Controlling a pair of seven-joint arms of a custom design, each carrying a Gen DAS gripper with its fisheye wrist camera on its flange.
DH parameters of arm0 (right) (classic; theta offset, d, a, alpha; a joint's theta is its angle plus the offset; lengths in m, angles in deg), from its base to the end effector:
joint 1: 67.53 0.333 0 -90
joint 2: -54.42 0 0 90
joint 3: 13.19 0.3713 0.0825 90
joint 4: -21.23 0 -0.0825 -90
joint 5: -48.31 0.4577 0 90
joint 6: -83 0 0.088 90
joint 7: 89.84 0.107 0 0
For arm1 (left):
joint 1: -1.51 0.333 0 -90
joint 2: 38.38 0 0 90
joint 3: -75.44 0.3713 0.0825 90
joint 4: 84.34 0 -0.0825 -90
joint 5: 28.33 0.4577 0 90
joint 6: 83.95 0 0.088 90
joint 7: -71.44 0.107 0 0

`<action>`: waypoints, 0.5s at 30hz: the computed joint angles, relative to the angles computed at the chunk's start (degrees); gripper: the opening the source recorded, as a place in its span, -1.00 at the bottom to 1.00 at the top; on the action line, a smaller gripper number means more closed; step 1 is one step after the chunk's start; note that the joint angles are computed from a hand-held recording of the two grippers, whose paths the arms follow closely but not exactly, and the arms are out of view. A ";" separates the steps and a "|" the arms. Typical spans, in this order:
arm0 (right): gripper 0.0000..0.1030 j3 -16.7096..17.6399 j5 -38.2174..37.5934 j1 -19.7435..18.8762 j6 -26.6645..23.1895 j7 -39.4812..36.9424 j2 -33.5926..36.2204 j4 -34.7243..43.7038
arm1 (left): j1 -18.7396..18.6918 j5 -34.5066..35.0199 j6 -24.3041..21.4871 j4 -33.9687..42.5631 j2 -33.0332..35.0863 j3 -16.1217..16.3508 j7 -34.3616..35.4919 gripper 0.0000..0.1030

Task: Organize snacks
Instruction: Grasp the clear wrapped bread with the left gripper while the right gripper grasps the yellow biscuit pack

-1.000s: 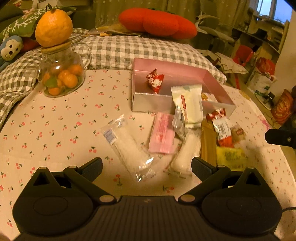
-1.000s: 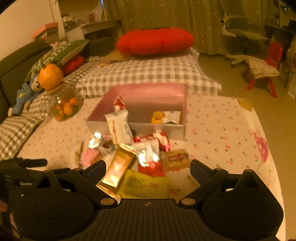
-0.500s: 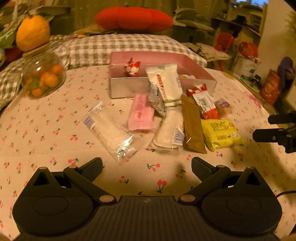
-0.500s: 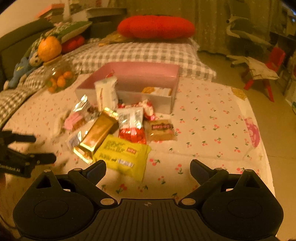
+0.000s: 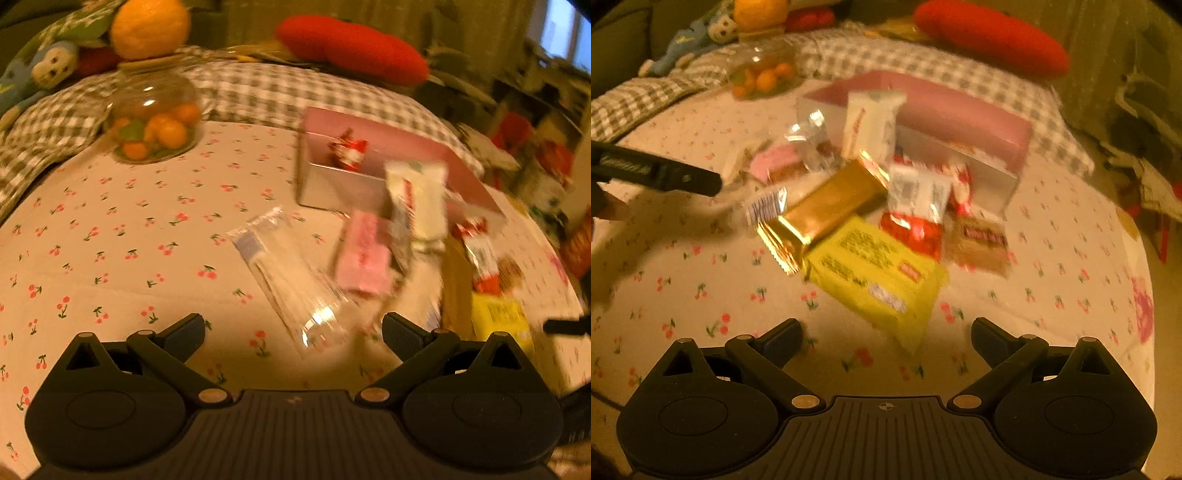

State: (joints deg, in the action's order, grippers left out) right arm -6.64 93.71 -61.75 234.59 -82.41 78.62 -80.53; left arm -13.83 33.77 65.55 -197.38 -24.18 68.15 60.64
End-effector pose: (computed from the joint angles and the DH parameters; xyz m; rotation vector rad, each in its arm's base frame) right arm 0.7554 0.1361 0.3720 -2.3927 0.6904 -0.3976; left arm 0.6408 -0.2830 0.3885 -2.1664 1.2581 -0.6998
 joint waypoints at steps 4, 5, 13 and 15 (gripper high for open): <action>1.00 0.83 1.12 -0.64 -1.80 -1.21 1.77 2.30 | 0.91 -4.93 -0.14 1.80 1.79 -0.04 0.86 0.94; 1.00 0.89 1.41 -0.82 -2.96 -0.83 2.33 3.14 | 0.79 -5.16 -0.41 2.07 2.03 0.12 0.94 0.94; 1.00 0.19 -0.73 -0.81 -9.96 4.07 5.77 8.86 | 0.01 -5.55 -1.87 3.30 2.84 0.40 4.79 0.67; 1.00 -0.12 -1.62 -0.29 -9.97 5.18 5.97 9.28 | 0.02 -5.81 -2.25 3.10 2.60 0.41 5.64 0.55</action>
